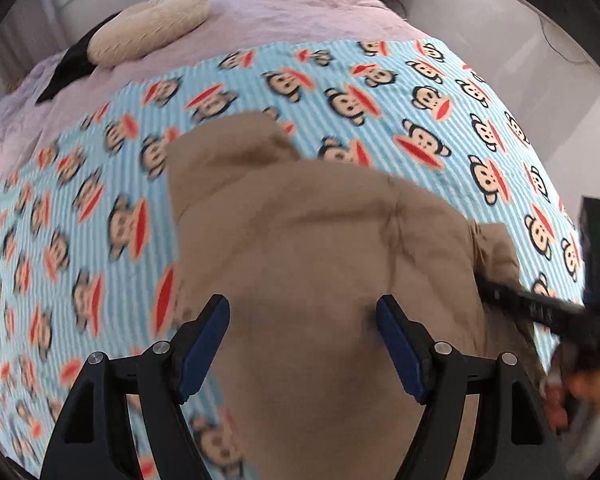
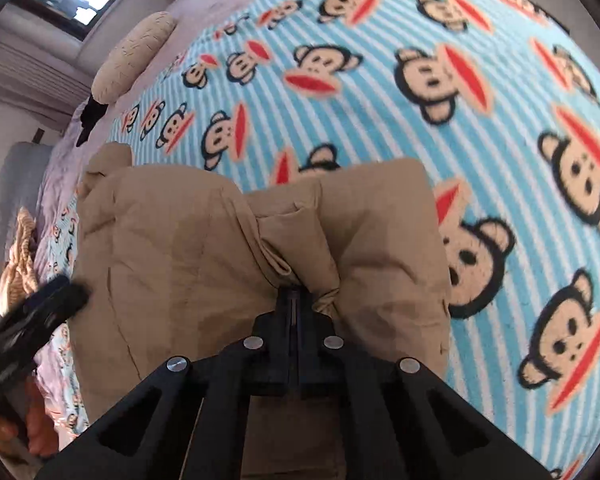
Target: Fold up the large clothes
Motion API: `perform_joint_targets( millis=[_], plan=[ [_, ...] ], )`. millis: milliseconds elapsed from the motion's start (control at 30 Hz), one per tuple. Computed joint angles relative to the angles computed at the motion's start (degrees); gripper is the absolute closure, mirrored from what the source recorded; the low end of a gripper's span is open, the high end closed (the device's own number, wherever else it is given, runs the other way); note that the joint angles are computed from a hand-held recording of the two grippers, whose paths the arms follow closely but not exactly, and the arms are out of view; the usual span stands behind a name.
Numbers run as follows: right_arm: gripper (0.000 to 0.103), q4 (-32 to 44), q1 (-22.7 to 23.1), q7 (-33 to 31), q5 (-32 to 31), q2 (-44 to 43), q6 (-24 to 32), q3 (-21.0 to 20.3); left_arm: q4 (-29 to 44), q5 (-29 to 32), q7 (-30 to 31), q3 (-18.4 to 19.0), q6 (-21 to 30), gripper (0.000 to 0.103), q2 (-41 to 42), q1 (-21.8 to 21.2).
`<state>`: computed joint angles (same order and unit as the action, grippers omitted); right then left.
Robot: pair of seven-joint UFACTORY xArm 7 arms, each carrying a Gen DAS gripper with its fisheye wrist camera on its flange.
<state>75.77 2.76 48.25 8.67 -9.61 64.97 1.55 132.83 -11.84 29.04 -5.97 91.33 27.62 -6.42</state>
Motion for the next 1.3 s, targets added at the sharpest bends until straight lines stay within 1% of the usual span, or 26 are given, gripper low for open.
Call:
perform_joint_targets(
  millis=[67,100,133,167,200,267,300,333,400,500,567,633,800,900,933,967,1000,1033,1067,1100,1133,1200,1267,1300],
  plan=[
    [0.103,-1.4,-0.1,-1.1,2.1,-1.0,-1.0,-0.7,-4.1,-0.2,-0.5,0.7,1.4,0.026,-3.1,1.5],
    [0.103,-1.3,-0.1,-1.7,2.8,-1.2,-0.7,-0.9,-6.6,0.0,-0.3,1.0,1.6,0.026,-4.5,1.9],
    [0.103,-0.8,-0.1,-2.6,3.5,-1.1,0.0,-1.2,-10.7,0.2,-0.1,1.3,0.8,0.026,-6.9,2.2],
    [0.103,-0.1,0.0,-2.8,3.8,-1.2,0.8,-1.1,-14.7,0.5,-0.2,1.7,-0.4,0.026,-9.1,2.4],
    [0.103,0.8,-0.1,-3.7,4.2,-1.2,2.0,-1.4,-17.1,0.6,-0.7,1.9,-1.1,0.026,-10.4,2.5],
    [0.102,3.4,0.0,-4.4,4.0,-1.2,4.8,-1.1,-19.4,0.4,-2.4,2.2,-1.3,0.024,-11.6,2.6],
    [0.098,4.4,0.3,-4.7,3.2,-1.7,6.4,-0.6,-20.2,0.5,-3.1,2.3,-1.6,0.021,-11.9,2.6],
    [0.098,4.8,0.6,-4.8,2.4,-2.5,7.6,0.0,-20.7,0.6,-3.4,2.3,-1.8,0.019,-12.2,2.6],
    [0.098,4.9,1.4,-4.9,1.7,-3.7,9.9,0.9,-21.3,0.7,-3.6,2.2,-2.0,0.018,-12.6,2.4],
    [0.098,2.9,2.3,-4.1,2.1,-4.7,12.9,1.5,-21.8,1.5,-4.0,2.2,-1.9,0.019,-13.2,2.1],
    [0.098,0.6,2.4,-3.5,3.5,-6.0,12.8,1.1,-22.0,1.6,-3.9,2.2,-1.7,0.018,-13.5,2.0],
    [0.098,-0.1,2.1,-2.5,4.6,-6.5,12.1,0.5,-22.1,2.0,-3.7,2.2,-1.8,0.019,-13.6,1.9],
    [0.097,1.7,1.6,-3.6,5.4,-6.7,11.8,-0.3,-20.5,2.2,-3.9,2.3,-1.3,0.019,-12.9,2.0],
    [0.097,3.3,0.8,-2.7,3.8,-7.2,12.0,-0.3,-19.6,2.4,-4.0,2.3,-0.9,0.018,-12.5,2.0],
    [0.094,3.7,0.5,-2.3,3.2,-7.4,12.1,-0.4,-19.3,2.3,-4.0,2.4,-0.8,0.018,-12.3,2.1],
    [0.089,4.0,0.3,-2.0,2.8,-7.4,12.1,-0.4,-19.3,2.3,-4.0,2.4,-1.0,0.018,-12.3,2.1],
    [0.069,4.3,0.0,-1.9,2.6,-7.3,12.3,-0.6,-19.2,2.3,-4.1,2.4,-1.3,0.018,-12.3,2.1],
    [0.041,4.6,-0.1,-1.9,2.3,-7.1,12.6,-0.7,-19.1,2.4,-4.3,2.4,-1.4,0.015,-12.3,2.2],
    [0.033,4.5,-0.3,-1.8,1.8,-7.2,12.9,-0.6,-18.7,2.6,-4.4,2.5,-1.3,0.0,-12.1,2.2],
    [0.031,4.3,-0.4,-2.2,1.6,-7.3,12.8,-0.7,-19.4,2.9,-4.3,2.5,-2.3,0.0,-12.5,2.1],
    [0.031,4.4,-0.3,-2.5,1.8,-7.1,13.0,-0.8,-19.5,2.7,-3.9,2.5,-2.7,0.0,-12.6,2.3],
    [0.03,4.3,-0.5,-2.5,2.3,-6.7,13.0,-1.0,-18.9,2.7,-2.9,2.4,-2.5,0.0,-12.1,2.4],
    [0.023,3.9,-0.8,-2.3,2.9,-7.0,13.1,-1.4,-18.3,3.2,-2.3,2.4,-2.2,0.0,-11.5,2.3],
    [0.017,3.4,-1.0,-2.1,3.1,-7.4,12.6,-1.5,-18.0,3.1,-2.3,2.4,-2.0,0.0,-11.2,2.4]
  ],
)
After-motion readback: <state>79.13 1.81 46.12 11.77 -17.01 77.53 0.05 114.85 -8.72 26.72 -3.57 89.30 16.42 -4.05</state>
